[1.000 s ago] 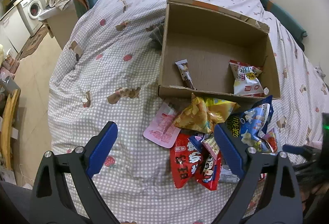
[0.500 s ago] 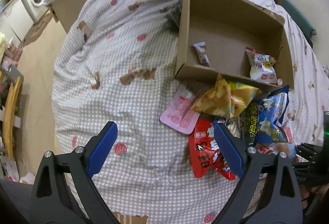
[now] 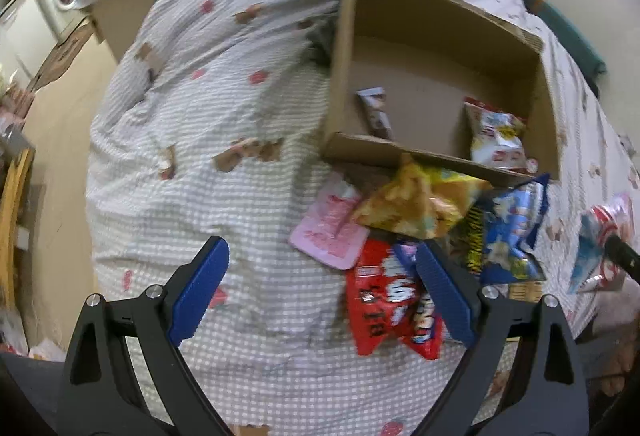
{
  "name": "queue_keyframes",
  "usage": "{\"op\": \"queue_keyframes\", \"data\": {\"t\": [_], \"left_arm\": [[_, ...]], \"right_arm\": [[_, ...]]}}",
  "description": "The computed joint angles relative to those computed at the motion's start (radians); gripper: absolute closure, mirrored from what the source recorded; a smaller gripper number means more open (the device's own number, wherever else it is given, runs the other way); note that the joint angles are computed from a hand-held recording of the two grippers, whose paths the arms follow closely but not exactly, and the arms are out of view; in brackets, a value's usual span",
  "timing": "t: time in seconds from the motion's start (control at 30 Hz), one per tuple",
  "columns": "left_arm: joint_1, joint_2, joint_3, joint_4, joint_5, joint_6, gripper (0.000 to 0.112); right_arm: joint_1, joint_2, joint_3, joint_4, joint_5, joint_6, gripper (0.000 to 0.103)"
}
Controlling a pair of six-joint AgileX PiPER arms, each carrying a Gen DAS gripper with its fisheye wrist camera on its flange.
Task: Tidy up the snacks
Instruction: 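Grasp the shrimp-flake bag with the right tool while the left tool grasps the yellow bag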
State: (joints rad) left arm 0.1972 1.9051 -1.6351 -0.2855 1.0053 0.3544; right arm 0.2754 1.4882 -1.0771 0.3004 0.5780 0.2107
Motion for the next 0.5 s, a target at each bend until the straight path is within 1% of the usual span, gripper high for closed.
{"op": "queue_keyframes", "data": {"t": [0.07, 0.13, 0.2, 0.23, 0.37, 0.43, 0.47, 0.5], "left_arm": [[-0.024, 0.017, -0.021, -0.037, 0.022, 0.023, 0.019], [-0.052, 0.036, -0.045, -0.056, 0.04, 0.05, 0.019], [-0.094, 0.061, -0.078, -0.042, 0.044, 0.055, 0.019], [-0.112, 0.08, -0.099, -0.033, 0.047, 0.045, 0.019], [-0.159, 0.197, -0.227, -0.008, 0.105, -0.021, 0.019], [-0.179, 0.24, -0.263, -0.009, 0.126, -0.01, 0.019], [-0.187, 0.249, -0.264, -0.017, 0.133, 0.023, 0.019], [-0.206, 0.249, -0.258, 0.008, 0.12, 0.036, 0.019]], "right_arm": [[0.001, 0.007, 0.0, -0.001, -0.011, 0.014, 0.05], [-0.006, 0.038, -0.033, 0.022, 0.006, 0.011, 0.05], [-0.022, 0.053, -0.044, 0.057, 0.015, -0.011, 0.05], [-0.02, 0.063, -0.057, 0.05, 0.018, 0.001, 0.05], [-0.037, 0.079, -0.069, 0.071, 0.024, -0.026, 0.05], [-0.048, 0.094, -0.08, 0.077, 0.029, -0.035, 0.05], [-0.047, 0.096, -0.081, 0.064, 0.031, -0.023, 0.05], [-0.051, 0.105, -0.088, 0.055, 0.034, -0.02, 0.05]]}}
